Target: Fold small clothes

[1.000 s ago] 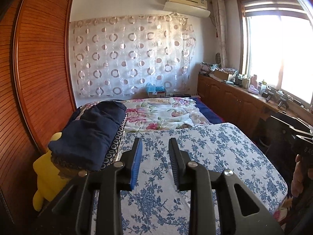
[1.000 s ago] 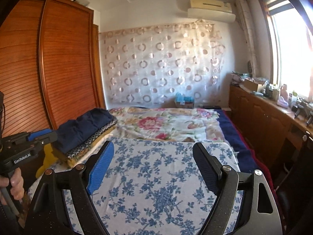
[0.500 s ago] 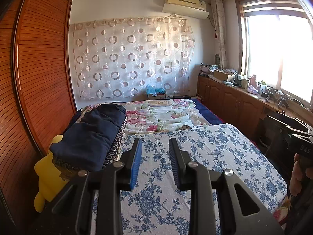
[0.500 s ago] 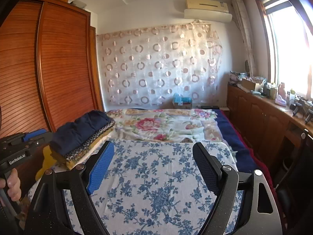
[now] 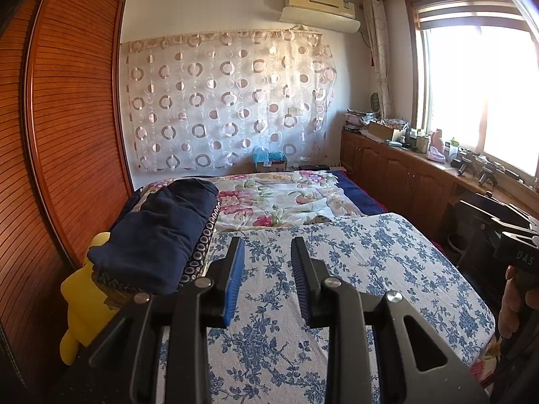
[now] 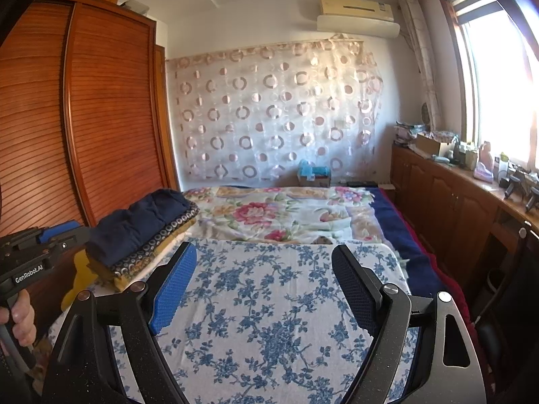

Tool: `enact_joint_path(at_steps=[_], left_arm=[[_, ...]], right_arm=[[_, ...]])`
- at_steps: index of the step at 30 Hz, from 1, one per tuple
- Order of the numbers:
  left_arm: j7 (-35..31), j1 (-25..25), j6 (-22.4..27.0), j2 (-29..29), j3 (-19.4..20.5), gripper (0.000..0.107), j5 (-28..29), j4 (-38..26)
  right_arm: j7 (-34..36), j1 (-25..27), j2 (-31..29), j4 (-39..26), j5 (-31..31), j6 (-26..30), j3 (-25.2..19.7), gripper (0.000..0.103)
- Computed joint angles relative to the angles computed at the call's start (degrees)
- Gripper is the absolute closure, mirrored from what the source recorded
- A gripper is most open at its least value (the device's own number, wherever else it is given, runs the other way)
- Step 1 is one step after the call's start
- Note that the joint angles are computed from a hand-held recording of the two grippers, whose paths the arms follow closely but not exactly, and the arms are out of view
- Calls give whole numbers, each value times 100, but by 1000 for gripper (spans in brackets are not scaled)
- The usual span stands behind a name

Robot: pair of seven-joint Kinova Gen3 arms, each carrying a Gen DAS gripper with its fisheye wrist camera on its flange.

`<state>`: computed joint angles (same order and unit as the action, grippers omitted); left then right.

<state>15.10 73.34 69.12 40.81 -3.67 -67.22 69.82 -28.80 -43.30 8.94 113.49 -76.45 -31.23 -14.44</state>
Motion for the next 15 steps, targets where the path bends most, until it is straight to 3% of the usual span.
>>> enact_joint_path(at_steps=[15], left_arm=[[16, 32, 91, -32, 22, 79, -30, -1]], right_arm=[[34, -14, 8, -18, -48, -33, -10, 19]])
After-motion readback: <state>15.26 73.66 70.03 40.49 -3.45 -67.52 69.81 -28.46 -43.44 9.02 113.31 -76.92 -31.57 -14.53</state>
